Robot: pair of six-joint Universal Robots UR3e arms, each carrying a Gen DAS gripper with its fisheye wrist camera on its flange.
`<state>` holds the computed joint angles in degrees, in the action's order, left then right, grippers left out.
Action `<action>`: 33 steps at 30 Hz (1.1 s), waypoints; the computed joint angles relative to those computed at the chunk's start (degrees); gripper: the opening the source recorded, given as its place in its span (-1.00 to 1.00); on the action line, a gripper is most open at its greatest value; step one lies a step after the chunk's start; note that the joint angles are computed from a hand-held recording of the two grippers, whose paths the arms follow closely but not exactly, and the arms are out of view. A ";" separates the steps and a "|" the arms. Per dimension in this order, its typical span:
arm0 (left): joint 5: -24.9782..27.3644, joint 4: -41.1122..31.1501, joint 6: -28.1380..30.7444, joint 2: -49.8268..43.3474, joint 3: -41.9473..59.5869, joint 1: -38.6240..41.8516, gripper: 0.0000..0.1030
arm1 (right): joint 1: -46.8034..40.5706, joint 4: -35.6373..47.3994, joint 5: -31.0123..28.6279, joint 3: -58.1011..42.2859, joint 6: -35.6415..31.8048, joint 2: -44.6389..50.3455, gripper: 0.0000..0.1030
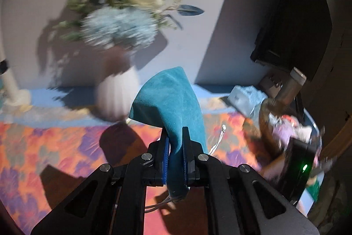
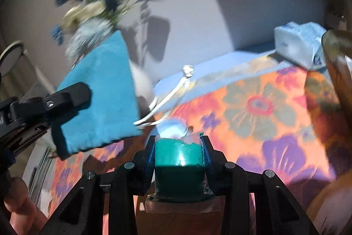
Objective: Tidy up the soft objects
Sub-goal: 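Carry the teal cloth and green bottle in both tools to the amber plate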
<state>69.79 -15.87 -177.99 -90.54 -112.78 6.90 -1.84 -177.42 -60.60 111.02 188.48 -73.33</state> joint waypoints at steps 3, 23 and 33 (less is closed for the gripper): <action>-1.15 -2.13 3.34 8.82 -9.24 4.55 -0.87 | 0.88 2.23 0.77 5.69 -3.30 -5.61 -0.26; -13.72 -24.27 19.22 32.68 -33.50 24.86 0.82 | 4.28 14.87 -5.33 17.63 -14.00 -19.20 0.39; 14.67 -1.10 2.32 8.77 -24.55 0.58 0.51 | 11.75 11.99 -17.25 15.32 -12.80 -16.65 0.28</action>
